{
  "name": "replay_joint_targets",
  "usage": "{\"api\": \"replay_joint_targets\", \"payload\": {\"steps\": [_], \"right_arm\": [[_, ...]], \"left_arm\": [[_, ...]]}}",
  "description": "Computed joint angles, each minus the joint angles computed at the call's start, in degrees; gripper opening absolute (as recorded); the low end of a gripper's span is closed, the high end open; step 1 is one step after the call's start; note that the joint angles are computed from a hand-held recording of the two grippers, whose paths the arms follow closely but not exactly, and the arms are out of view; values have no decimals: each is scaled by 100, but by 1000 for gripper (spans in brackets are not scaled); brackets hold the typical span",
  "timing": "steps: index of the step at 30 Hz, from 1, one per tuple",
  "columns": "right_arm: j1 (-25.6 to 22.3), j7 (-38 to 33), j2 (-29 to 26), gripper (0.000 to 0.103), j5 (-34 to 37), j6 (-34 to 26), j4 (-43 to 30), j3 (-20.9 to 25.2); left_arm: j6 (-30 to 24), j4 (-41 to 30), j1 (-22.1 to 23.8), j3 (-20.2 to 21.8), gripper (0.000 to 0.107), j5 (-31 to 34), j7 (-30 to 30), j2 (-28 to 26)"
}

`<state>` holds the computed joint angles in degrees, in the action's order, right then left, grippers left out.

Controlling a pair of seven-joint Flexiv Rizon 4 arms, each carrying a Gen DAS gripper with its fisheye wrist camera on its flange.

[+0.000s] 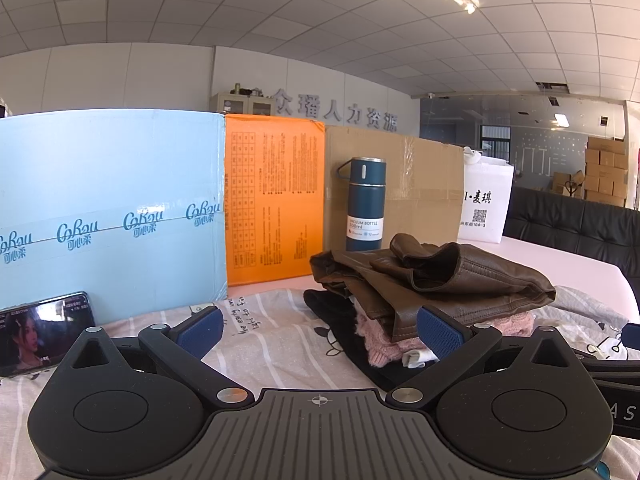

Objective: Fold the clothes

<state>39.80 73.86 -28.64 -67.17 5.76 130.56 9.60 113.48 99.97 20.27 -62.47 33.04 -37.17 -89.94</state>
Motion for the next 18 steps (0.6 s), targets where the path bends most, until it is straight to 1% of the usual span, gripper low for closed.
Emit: {"api": "replay_joint_targets", "payload": {"steps": [18], "right_arm": [[-10,-51,-11,103,-37,15,-5,-7]], "left_arm": [[10,6,-6,17,103,-7,-27,20]]}}
